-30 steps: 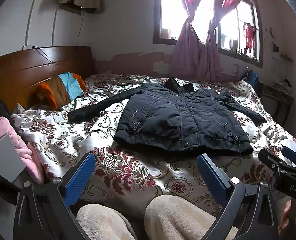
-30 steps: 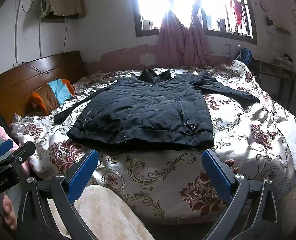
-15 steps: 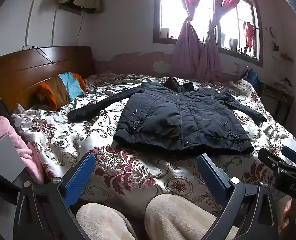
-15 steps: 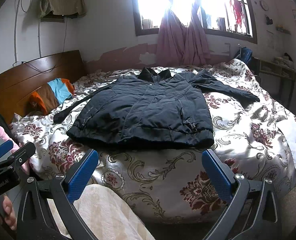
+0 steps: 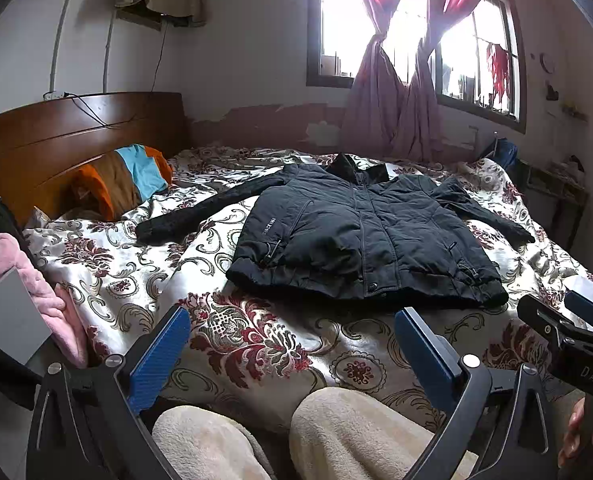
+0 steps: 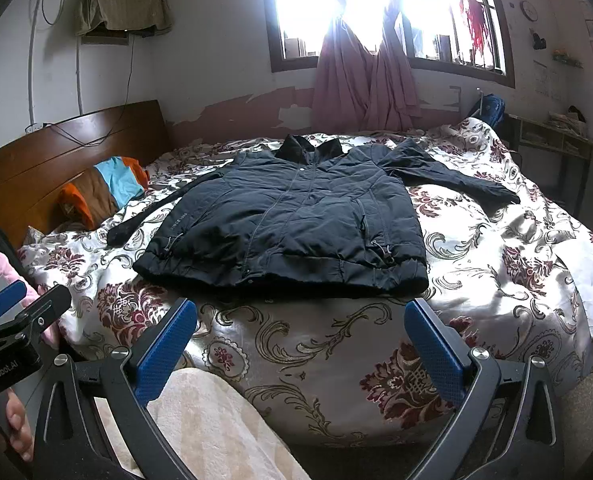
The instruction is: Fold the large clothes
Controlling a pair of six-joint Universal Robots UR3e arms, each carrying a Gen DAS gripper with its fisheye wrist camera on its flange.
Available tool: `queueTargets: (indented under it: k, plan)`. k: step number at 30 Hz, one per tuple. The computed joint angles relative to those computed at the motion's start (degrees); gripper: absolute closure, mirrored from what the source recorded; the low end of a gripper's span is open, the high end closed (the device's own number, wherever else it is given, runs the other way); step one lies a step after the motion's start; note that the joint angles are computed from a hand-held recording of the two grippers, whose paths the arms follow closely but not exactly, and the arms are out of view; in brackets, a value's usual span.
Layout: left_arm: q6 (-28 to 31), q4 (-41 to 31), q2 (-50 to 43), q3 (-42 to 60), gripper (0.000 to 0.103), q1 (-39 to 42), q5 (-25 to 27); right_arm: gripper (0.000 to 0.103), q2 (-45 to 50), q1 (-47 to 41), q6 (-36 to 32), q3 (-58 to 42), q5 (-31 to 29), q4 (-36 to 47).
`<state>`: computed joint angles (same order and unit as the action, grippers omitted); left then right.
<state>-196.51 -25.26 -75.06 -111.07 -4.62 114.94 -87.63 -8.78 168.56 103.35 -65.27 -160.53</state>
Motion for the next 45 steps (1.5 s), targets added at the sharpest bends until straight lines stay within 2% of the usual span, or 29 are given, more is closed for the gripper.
queueTargets:
  k: [8,17,25,38,45]
  plan:
    - [-0.13,-0.53,-0.02,0.31,0.0,-0.3,0.3,0.001,0.61,0.08,0.13,-2.29,-0.23,1.91]
    - [-0.93,-1.62,-0.56,0.37,0.0,-0.73,1.0,0.001,1.83,-0.05,0.85,-0.95,-0.96,-0.04]
    - [-0.22,-4.88,-4.5,3.39,0.0,1.97,0.33,0.001,5.96,-1.29,2.6,-7.3,-2.98,5.77]
    - [2.57,-8.91,-19.41,17.58,0.0,1.18,1.73,0.001,17.15,-4.43,5.97,-17.17,-7.83,7.81]
    - [3.71,-16.73,-31.37,32.67,0.0,-0.21,2.81,0.001,26.14,-5.47,6.85,-24.59,-10.43,8.24]
